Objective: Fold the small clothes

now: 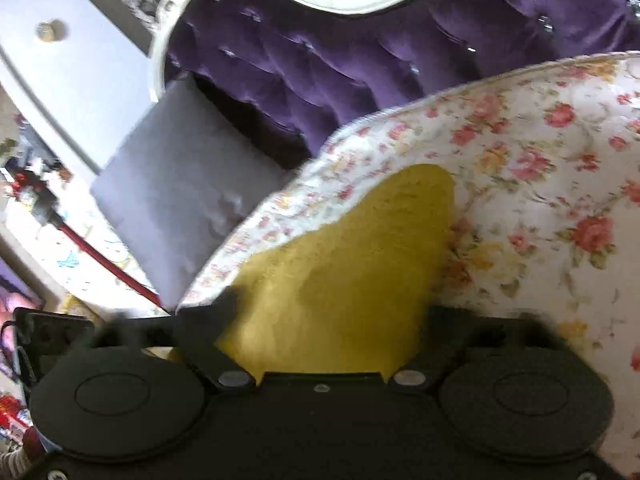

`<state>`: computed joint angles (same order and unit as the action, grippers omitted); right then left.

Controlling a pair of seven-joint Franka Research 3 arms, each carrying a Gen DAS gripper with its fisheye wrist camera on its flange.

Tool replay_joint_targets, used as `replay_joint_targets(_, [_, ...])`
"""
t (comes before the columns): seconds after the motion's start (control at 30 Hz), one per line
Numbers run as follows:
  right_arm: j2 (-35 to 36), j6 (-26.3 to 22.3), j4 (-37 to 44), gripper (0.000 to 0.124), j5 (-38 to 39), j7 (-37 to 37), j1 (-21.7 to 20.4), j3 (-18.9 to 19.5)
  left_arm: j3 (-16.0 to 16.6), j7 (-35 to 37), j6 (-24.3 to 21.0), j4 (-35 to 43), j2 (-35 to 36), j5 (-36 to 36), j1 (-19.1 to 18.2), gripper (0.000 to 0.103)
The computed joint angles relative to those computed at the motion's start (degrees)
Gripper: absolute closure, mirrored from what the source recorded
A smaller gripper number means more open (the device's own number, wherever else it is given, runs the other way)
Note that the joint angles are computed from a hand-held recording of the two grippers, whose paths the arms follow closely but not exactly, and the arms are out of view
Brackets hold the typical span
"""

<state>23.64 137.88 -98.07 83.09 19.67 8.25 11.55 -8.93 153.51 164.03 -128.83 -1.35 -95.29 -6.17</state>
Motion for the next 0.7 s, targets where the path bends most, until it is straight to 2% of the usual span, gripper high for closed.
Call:
replay_joint_targets(0.03, [-0.8,3.9,-0.9,0.082,-1.5,1.0,1.3,-0.5,0.0,-1.5,-0.1,-0.3,-0.3,1.6,0.0,0.032])
replay_joint_targets(0.07, [-1.7,5.1,-1.9,0.083,-1.8,1.3,1.5,-0.6,0.2,-4.4,-1.1,-0.8,-0.6,4.9,0.2,0.069])
replay_joint_targets(0.1, [-2.8,5.9,-3.3,0.084,-0.8,0.8,1.4,-0.4,0.5,-7.5,-2.6,-1.2,-0.9,8.2,0.4,0.083])
replay_joint_targets(0.17, [-5.9,8.6,-6.7,0.084,0.5,-0.6,1.9,-0.5,1.0,-9.3,-6.0,-2.3,-2.0,10.6,0.6,0.084])
replay_joint_targets(0.23, [-9.2,9.9,-10.2,0.084,2.0,-2.2,2.4,-1.0,1.0,-10.5,-7.2,-3.5,-3.7,12.3,0.2,0.084])
replay_joint_targets(0.37, [-16.5,10.3,-18.5,0.084,0.2,2.4,3.6,-3.7,2.2,-12.5,-14.2,-7.4,-8.4,12.9,-0.8,0.084])
replay_joint_targets(0.6, [-30.6,8.2,-34.7,0.084,-3.9,11.0,5.0,-8.6,2.9,-16.3,-19.2,-16.4,-17.9,16.6,-5.5,0.084])
replay_joint_targets(0.7, [-35.5,7.7,-40.1,0.079,-4.7,11.7,5.8,-10.2,2.5,-17.7,-18.8,-19.8,-21.1,17.7,-7.8,0.083])
